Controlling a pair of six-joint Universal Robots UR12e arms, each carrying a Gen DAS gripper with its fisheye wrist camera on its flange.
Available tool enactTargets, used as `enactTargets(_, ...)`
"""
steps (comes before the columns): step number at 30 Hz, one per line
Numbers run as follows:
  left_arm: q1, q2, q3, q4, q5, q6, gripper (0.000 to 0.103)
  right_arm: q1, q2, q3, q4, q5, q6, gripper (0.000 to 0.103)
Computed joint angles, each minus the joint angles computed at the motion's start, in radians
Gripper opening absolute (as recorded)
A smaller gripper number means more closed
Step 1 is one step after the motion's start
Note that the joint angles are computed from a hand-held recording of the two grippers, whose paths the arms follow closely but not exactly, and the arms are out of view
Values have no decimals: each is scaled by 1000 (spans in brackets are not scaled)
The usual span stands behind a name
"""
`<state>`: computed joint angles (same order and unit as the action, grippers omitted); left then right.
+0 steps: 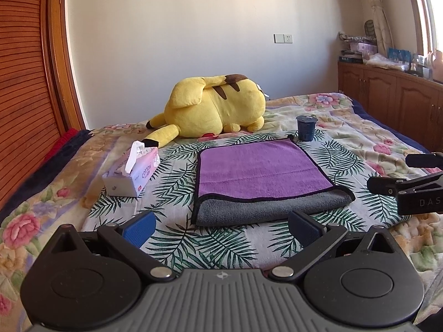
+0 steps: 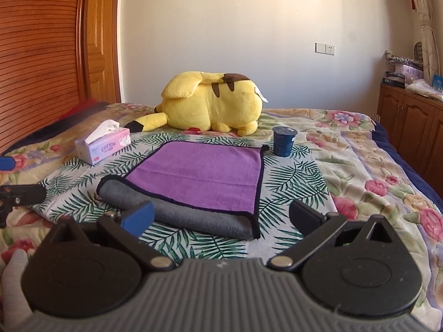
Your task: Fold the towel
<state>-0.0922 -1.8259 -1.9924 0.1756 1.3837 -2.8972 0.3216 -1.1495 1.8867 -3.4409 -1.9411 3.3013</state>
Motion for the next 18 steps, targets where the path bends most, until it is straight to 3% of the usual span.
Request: enactTargets(18, 7, -64, 95, -89, -25, -22, 87, -54, 18, -51, 113, 108, 22, 103)
